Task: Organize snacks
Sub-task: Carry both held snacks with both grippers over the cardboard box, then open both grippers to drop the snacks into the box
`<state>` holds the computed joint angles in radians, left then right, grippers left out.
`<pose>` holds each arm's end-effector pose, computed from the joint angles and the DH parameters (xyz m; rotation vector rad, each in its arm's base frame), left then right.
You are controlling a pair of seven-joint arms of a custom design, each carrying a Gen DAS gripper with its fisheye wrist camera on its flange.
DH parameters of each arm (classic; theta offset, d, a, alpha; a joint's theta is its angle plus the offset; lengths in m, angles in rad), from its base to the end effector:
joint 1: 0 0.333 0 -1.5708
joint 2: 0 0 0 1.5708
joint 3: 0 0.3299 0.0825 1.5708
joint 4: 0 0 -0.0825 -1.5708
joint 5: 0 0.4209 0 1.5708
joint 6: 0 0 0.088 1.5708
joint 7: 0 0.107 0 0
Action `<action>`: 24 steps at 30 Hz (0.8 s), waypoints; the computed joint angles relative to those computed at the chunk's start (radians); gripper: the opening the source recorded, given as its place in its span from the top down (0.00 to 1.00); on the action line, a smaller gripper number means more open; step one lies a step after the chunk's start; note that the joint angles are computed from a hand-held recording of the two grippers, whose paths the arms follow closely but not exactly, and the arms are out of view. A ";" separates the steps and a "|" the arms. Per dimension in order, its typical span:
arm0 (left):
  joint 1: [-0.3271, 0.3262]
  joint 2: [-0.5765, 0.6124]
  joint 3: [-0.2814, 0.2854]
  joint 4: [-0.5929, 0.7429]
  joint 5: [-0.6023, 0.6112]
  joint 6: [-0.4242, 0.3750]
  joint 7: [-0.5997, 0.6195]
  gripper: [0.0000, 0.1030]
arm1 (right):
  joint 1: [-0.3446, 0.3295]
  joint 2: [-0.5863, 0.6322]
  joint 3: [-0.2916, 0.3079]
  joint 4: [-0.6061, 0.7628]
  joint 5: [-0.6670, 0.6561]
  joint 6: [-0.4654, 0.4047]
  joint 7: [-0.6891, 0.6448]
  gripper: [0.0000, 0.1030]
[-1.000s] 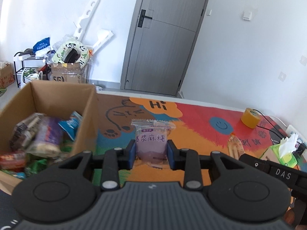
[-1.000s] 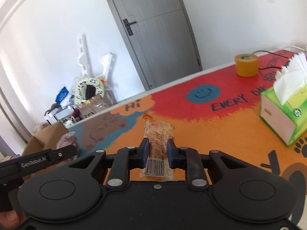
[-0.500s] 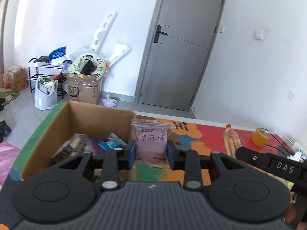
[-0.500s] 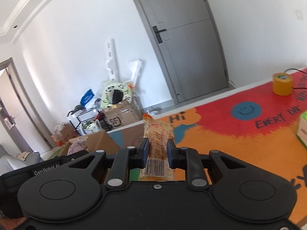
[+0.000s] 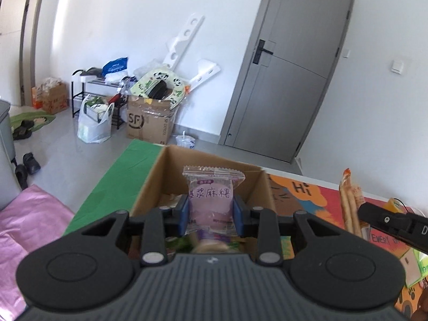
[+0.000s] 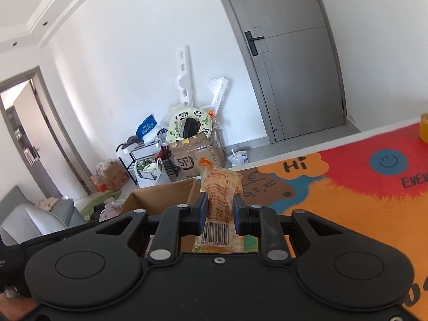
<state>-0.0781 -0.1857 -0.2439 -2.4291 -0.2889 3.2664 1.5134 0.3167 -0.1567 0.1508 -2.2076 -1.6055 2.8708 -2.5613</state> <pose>0.5161 -0.1470 0.4891 -1.7052 1.6695 -1.1479 0.4674 0.3018 0.4880 -1.2914 1.6302 -0.6476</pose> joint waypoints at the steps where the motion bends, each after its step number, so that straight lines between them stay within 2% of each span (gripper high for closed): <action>1: 0.003 0.002 0.004 0.002 0.000 -0.007 0.000 0.69 | 0.002 0.011 0.001 0.011 0.005 0.003 -0.010 0.79; 4: -0.013 0.004 0.039 0.007 -0.003 -0.045 0.008 0.68 | 0.011 0.043 0.006 0.044 0.027 -0.004 -0.049 0.79; 8: 0.011 -0.008 0.036 0.002 0.013 -0.059 0.001 0.55 | 0.028 0.090 0.005 0.091 0.048 0.000 -0.089 0.79; 9: -0.002 -0.012 0.050 -0.005 0.006 -0.050 0.006 0.53 | 0.033 0.102 0.004 0.103 0.053 0.002 -0.101 0.79; 10: -0.022 -0.017 0.071 -0.012 -0.003 -0.040 0.014 0.52 | 0.039 0.113 0.003 0.116 0.057 0.004 -0.109 0.79; 12: -0.003 -0.029 0.060 -0.020 -0.002 -0.039 0.010 0.51 | 0.050 0.134 0.000 0.138 0.065 0.006 -0.126 0.79; 18: -0.085 -0.028 0.153 -0.018 -0.043 -0.041 0.070 0.44 | 0.080 0.189 -0.014 0.192 0.102 0.005 -0.167 0.79; 19: -0.070 -0.028 0.143 -0.017 -0.043 -0.043 0.071 0.44 | 0.085 0.198 -0.017 0.202 0.108 0.005 -0.174 0.79; 21: 0.017 -0.026 0.068 -0.013 -0.018 -0.055 0.038 0.43 | 0.095 0.212 -0.022 0.218 0.110 -0.003 -0.184 0.77; 23: 0.057 -0.026 0.036 -0.009 0.001 -0.067 0.012 0.41 | 0.105 0.218 -0.029 0.224 0.089 -0.021 -0.159 0.70; 24: 0.059 -0.029 0.036 -0.012 0.006 -0.068 0.006 0.39 | 0.108 0.215 -0.031 0.221 0.083 -0.030 -0.144 0.62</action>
<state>-0.0194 -0.2147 -0.2083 -2.4413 -0.2831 3.1986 1.5196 0.4251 0.0583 0.1198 -1.9869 -1.5225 2.8410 -2.7054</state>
